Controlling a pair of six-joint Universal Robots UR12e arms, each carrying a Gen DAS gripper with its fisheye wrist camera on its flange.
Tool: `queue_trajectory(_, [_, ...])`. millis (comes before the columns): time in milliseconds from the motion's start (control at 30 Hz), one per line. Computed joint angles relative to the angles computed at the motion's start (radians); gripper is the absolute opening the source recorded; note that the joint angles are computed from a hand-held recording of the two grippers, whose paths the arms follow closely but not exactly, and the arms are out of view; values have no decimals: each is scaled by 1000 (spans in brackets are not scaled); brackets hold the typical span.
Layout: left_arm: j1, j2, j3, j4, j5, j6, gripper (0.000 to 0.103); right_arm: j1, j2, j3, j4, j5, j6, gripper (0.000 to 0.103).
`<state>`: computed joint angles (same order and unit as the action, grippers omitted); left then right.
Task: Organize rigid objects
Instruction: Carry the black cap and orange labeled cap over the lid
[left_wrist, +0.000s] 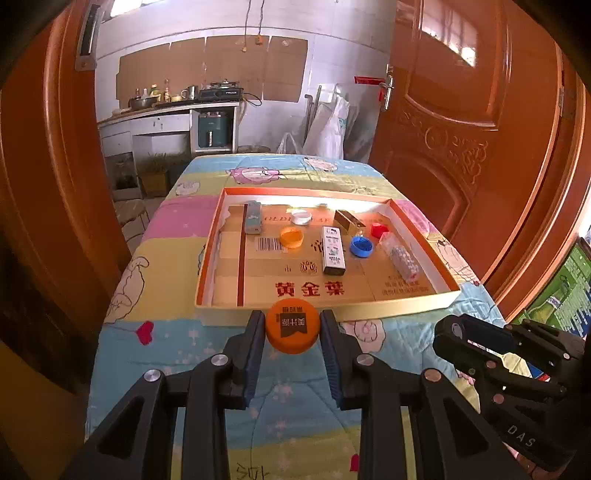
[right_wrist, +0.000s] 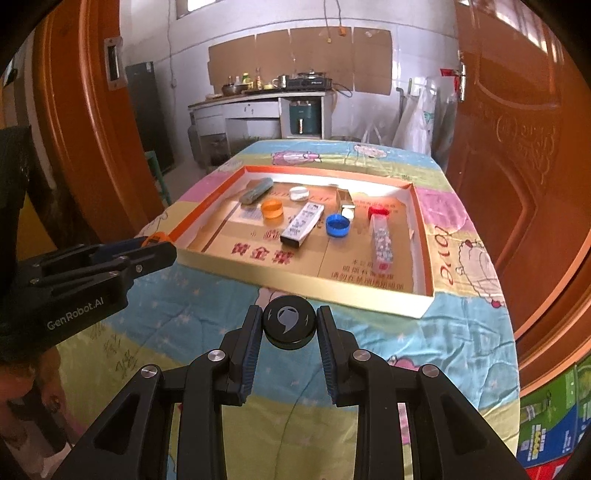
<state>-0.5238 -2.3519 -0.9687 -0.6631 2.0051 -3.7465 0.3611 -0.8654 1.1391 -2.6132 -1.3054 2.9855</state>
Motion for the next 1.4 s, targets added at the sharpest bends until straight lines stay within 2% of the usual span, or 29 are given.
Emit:
queue_trajectory(833, [35, -68, 126, -84, -18, -13, 31, -7, 110, -190, 82, 20, 12, 31])
queue_trajectory(1400, [67, -138, 237, -166, -50, -9, 31, -9, 218, -377, 204, 19, 17, 31])
